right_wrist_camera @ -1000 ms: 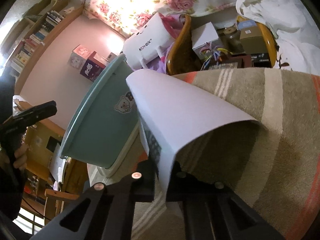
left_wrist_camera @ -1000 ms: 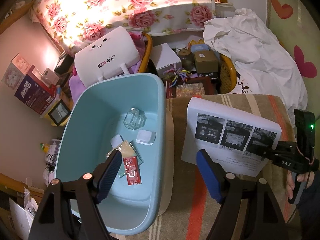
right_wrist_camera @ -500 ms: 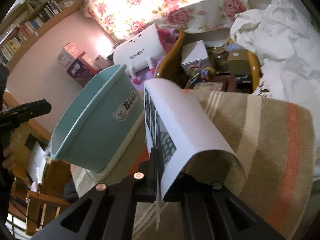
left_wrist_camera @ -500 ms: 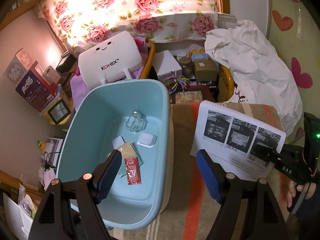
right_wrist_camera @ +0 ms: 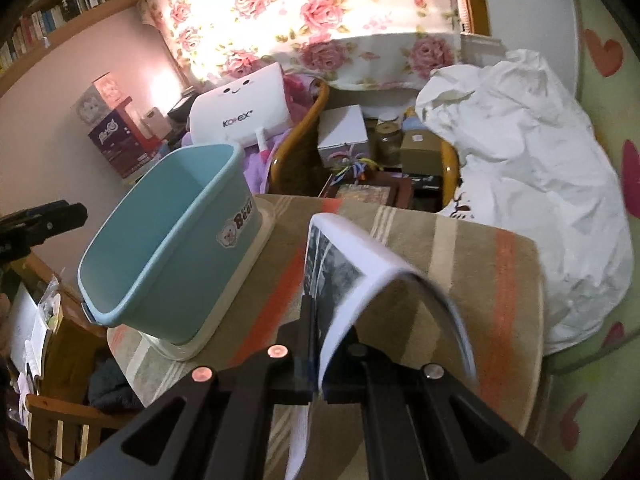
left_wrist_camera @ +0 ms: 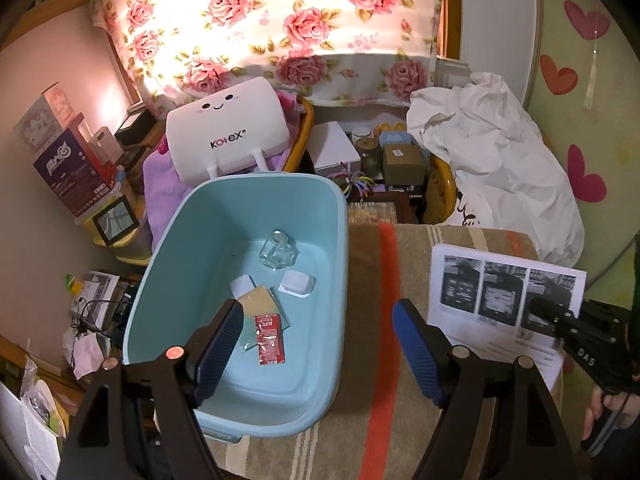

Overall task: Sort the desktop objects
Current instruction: 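Carry the paper sheet with the right tool toward the tub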

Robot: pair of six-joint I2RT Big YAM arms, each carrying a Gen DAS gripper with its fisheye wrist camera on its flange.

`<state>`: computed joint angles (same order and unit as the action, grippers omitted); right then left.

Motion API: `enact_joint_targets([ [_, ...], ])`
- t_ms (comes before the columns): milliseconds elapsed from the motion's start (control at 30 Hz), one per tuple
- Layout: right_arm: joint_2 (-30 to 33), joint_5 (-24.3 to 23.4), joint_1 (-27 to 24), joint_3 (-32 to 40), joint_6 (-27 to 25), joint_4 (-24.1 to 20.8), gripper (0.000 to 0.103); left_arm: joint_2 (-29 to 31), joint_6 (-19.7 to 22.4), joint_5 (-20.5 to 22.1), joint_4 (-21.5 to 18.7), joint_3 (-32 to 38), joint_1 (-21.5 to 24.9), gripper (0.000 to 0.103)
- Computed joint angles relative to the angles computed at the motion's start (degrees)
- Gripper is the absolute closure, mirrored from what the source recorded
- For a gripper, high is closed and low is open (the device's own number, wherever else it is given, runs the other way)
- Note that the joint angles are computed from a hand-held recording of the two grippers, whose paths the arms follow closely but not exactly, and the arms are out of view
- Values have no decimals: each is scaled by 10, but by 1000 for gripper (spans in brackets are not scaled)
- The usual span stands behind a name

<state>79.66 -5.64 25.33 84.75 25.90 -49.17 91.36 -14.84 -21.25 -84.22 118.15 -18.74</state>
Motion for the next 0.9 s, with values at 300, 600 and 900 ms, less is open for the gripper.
enact_joint_targets([
  [300, -8, 96, 51, 80, 30, -117, 103, -40, 18, 20, 18, -24, 17, 23],
  [600, 17, 201, 94, 194, 81, -249, 103, -61, 43, 59, 34, -30, 43, 23],
  [900, 45, 271, 117, 294, 115, -353, 103, -62, 61, 98, 47, -37, 61, 23],
])
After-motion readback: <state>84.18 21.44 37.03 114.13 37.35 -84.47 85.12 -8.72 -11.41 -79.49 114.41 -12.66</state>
